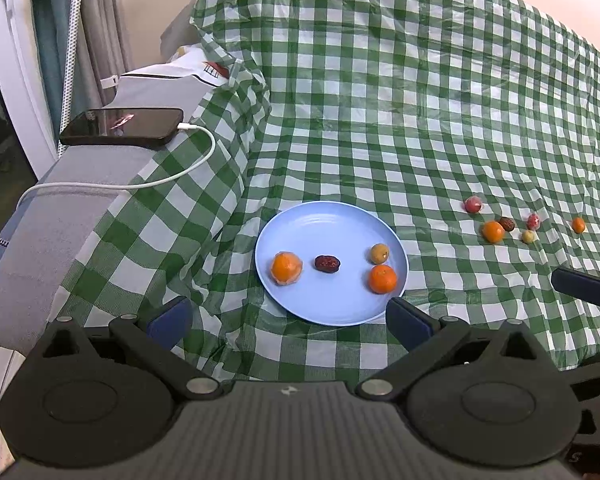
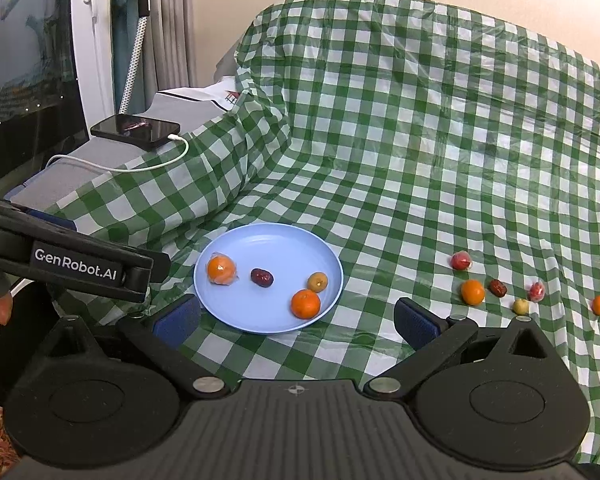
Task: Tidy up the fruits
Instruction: 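Lift both tools away from the plate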
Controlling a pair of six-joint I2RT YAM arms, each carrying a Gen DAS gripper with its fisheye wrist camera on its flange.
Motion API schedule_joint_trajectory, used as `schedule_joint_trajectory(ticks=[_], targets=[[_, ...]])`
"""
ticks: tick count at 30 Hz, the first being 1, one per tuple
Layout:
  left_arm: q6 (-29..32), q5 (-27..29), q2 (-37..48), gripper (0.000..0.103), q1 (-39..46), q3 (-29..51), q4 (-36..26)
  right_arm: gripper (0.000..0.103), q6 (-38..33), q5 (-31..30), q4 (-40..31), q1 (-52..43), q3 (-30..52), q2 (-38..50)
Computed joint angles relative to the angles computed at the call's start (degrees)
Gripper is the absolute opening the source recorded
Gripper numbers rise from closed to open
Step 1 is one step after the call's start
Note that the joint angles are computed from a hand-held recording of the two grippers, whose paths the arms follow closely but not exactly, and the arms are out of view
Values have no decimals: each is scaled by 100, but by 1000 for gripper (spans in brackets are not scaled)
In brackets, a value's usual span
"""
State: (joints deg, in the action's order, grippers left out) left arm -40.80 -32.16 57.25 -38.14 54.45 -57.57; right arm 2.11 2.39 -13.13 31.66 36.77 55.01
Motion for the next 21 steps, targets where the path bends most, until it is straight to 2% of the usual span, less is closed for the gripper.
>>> schedule_joint_trajectory(ticks=[21], targets=[[203,137,242,103,167,10,126,102,114,-154,88,-154,62,278]])
